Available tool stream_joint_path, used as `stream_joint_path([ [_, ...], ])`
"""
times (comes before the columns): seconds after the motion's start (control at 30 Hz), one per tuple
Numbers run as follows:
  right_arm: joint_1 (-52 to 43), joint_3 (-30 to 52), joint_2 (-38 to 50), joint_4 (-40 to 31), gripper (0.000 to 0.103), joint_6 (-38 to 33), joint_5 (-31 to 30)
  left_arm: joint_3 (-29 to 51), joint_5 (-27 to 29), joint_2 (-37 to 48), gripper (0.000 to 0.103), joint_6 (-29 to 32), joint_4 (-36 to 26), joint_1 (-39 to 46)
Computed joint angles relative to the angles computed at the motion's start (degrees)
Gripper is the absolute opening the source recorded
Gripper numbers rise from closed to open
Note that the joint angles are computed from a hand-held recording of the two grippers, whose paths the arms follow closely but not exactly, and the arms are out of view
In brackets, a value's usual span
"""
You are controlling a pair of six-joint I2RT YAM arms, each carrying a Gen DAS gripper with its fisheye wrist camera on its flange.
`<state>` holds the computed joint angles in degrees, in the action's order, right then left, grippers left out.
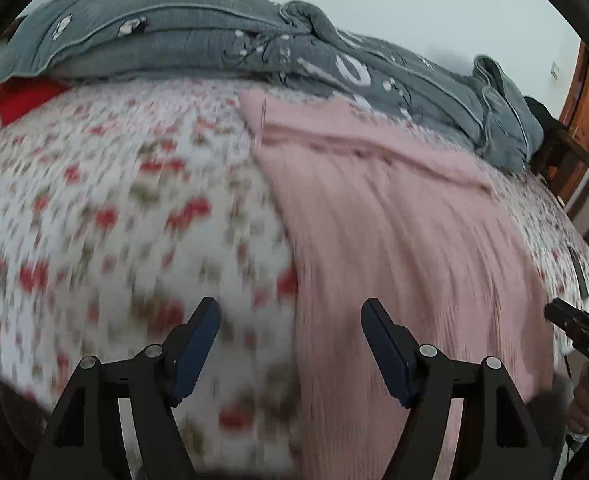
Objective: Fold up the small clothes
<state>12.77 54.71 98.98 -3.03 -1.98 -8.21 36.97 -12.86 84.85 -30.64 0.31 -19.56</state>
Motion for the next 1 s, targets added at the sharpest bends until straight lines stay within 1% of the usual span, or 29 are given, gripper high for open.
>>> stream_joint_path([
  [0.07,-0.32,-5.58,-2.89,2.97,0.057,0.94,-1.93,-2.86,-0.27,-1.71,0.071,-1.62,-0.02,-1.94],
  [0.17,0.64,-11.47,-5.09,7.78,0.057,1.1,-2.02,-5.36,-1.95,-2.61,0.07,-3.3,1.51,-4.77],
  [0.23,0.99,-13.84,-5.51,10.34,0.057,1.27,-1.78,-5.5,-2.78,-2.64,0.069,-3.31,2.12,-5.9],
  [0.33,0.8,-15.52,-5.57,13.32,0.055,3.5,-3.47,-5.61,-2.82,-1.33,0.067,-3.82,3.89,-7.54],
  [0.4,1.28,-15.97,-5.4,14.33,0.051,4.54,-3.76,-5.73,-3.43,0.45,0.061,-5.45,5.08,-8.82],
  [0.43,1.83,-15.9,-5.03,14.5,0.05,4.57,-3.61,-5.53,-6.01,1.06,0.058,-6.84,5.28,-10.24],
  [0.47,2.54,-15.64,-4.46,14.5,0.048,4.6,-3.03,-5.41,-7.22,1.42,0.049,-7.87,5.64,-11.2],
  [0.5,3.23,-15.23,-3.7,14.22,0.046,4.47,-2.25,-5.35,-7.25,1.94,0.047,-8.63,6.13,-11.66],
  [0.53,4.06,-14.68,-2.79,13.66,0.043,4.22,-1.35,-5.02,-9.88,2.62,0.033,-9.46,6.07,-12.92],
  [0.57,5.58,-15.56,-2.76,15.45,0.034,4.05,1.66,-4.07,-11.54,3.55,0.01,-9.7,4.58,-13.63],
  [0.6,6.55,-15.86,-2.72,15.77,0.024,3.55,3.21,-3.97,-12.22,3.46,0.01,-9.2,4.18,-13.79],
  [0.63,6.97,-16.31,-3.07,16.13,0.005,2.62,3.06,-4.47,-11.72,2.37,0.009,-8.77,4.2,-13.51],
  [0.67,6.84,-17.1,-3.94,16.66,0.005,2.04,2.36,-5.72,-11.41,0.31,0.009,-8.48,4.56,-13.18],
  [0.7,6.7,-18.94,-5.55,18.76,0.005,2.34,3.05,-7.21,-11.45,-2.11,0.008,-8.0,4.78,-12.86],
  [0.73,5.67,-21.03,-7.55,20.93,0.005,3.04,2.47,-8.62,-10.87,-4.17,0.008,-7.26,5.14,-12.23],
  [0.8,1.2,-22.99,-9.77,21.87,0.004,5.16,-3.57,-11.74,-7.05,-7.97,0.008,-6.47,6.53,-9.28],
  [0.87,-1.42,-22.27,-7.79,20.84,0.004,6.41,-6.54,-12.62,-4.38,-8.31,0.007,-7.09,6.97,-6.76],
  [0.93,-1.14,-21.28,-7.15,19.41,0.004,6.43,-6.51,-13.9,0.74,-8.31,0.007,-7.88,9.52,-3.69],
  [1.0,0.23,-21.64,-7.99,19.71,0.005,5.23,-4.63,-14.99,2.52,-8.06,0.008,-8.44,11.53,-2.86],
])
